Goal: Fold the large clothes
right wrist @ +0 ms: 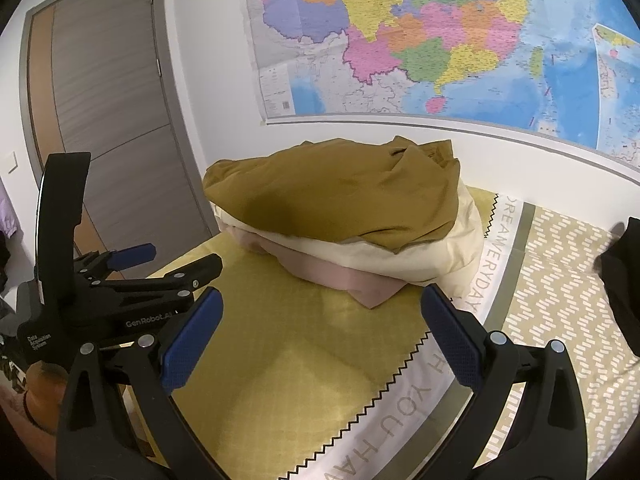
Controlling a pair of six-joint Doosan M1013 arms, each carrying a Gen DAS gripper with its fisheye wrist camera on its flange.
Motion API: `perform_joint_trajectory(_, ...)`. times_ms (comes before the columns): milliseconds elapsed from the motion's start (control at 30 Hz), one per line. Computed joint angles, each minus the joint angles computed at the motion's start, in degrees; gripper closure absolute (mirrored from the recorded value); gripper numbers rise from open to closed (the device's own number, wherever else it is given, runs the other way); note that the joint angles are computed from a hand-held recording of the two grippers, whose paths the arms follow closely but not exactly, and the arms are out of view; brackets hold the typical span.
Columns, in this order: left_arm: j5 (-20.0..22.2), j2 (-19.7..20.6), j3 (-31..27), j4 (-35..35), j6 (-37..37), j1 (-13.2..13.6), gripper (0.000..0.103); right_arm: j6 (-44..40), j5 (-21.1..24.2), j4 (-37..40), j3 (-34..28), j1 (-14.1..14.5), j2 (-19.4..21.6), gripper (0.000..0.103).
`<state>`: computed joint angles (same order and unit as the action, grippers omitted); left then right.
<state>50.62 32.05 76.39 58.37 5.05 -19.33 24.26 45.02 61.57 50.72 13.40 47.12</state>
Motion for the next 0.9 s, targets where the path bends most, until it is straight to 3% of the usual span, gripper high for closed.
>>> perform_joint_trajectory(900,0.05,-0.43,0.79,0.25,0.17,-0.11,0.007,0.81,0.63,-0.04,0.43,0.13,-0.18,0.005)
